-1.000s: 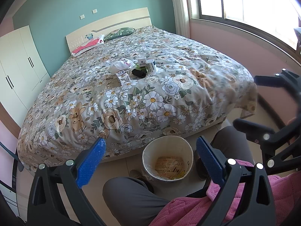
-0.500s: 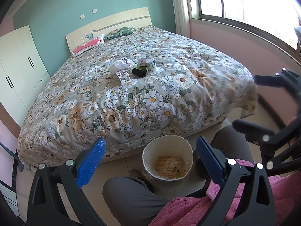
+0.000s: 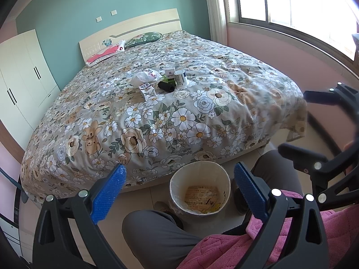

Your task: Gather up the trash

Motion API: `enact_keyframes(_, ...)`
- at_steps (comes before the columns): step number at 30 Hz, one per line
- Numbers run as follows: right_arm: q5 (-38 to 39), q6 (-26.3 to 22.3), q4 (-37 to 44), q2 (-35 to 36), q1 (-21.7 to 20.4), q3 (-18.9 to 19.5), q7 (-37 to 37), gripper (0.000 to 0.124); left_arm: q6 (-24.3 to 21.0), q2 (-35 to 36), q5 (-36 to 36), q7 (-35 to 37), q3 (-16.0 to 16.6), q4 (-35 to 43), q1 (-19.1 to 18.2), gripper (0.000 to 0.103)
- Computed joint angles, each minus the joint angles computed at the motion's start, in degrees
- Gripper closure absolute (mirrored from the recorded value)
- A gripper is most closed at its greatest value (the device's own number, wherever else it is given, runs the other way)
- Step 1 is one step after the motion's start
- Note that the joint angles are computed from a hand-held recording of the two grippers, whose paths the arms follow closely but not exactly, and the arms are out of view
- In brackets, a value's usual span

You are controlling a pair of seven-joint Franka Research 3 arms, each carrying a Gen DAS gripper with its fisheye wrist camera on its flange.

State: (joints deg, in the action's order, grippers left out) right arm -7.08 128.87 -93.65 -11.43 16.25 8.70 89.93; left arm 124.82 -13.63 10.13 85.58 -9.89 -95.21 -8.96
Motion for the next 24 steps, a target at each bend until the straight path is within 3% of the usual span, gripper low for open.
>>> enact_keyframes(24,-0.1,0.5,-0.9,-0.5,0.0,0.0,-0.1,0.027,0.1,-0.2,0.0,-0.1,0.0,-0.3,0.0,0.005)
